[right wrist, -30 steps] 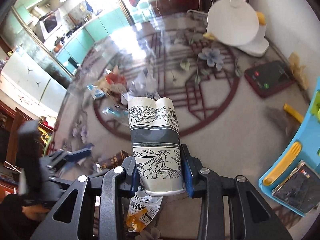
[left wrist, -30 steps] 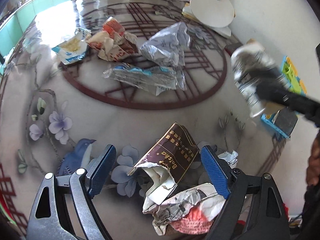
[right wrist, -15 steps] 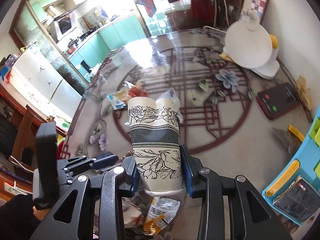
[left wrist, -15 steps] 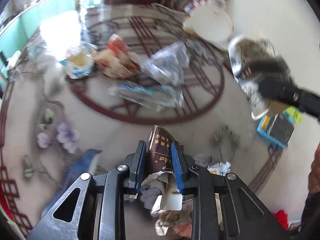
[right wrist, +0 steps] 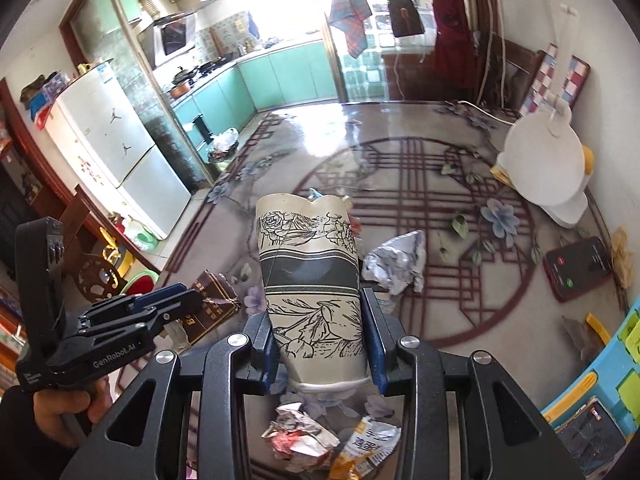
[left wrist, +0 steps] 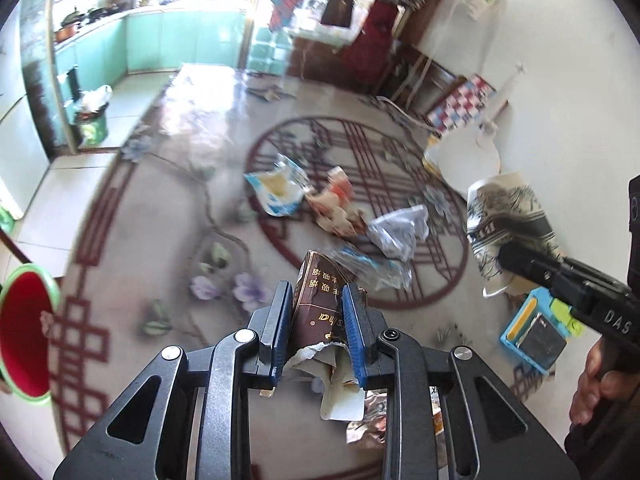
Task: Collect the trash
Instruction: 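Grasp the brown wrapper with the left tool while the right grasps the patterned paper cup, then carry the wrapper and paper cup over the red bucket with both tools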
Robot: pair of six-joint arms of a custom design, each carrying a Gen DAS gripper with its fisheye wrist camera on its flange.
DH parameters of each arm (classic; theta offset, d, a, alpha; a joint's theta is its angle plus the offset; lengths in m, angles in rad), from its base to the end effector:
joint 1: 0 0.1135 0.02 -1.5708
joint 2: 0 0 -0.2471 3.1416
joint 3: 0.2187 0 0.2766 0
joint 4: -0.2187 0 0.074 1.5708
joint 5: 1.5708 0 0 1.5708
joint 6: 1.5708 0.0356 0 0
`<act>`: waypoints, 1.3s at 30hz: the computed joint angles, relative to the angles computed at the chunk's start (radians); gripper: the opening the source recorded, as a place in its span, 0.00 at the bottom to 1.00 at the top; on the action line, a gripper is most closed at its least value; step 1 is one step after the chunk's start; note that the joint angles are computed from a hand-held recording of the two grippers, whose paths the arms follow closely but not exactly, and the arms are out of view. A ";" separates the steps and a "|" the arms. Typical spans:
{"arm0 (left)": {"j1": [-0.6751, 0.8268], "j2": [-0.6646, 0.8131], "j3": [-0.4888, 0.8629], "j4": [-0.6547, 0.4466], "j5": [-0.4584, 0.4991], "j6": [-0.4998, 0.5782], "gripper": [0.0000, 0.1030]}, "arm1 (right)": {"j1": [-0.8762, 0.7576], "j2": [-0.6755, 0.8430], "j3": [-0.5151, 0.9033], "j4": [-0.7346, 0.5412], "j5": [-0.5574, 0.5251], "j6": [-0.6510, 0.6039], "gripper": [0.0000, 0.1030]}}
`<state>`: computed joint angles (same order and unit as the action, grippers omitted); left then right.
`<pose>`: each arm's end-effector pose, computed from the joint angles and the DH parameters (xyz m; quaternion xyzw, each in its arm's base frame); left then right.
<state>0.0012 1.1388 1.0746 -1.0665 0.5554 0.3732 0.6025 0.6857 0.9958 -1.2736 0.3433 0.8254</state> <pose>0.2343 -0.0185 0.2861 0.2324 0.9112 -0.2238 0.2560 0.1130 0.0632 0.3212 0.1553 0.9287 0.0697 0.3294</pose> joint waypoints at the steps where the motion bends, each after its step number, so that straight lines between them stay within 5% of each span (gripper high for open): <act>1: 0.023 0.002 0.008 -0.005 0.008 0.011 0.24 | 0.016 0.017 0.010 0.006 0.006 0.006 0.32; 22: 0.489 0.246 0.243 -0.037 0.098 0.212 0.24 | 0.223 0.494 0.286 0.189 0.064 0.021 0.32; 39: 0.695 0.602 0.576 -0.059 0.102 0.320 0.24 | 0.265 1.020 0.707 0.316 0.001 -0.053 0.32</act>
<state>0.6962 1.7410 1.6505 -1.1258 0.6570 0.6931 0.8671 1.7061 1.7025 -0.9577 0.3443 0.7727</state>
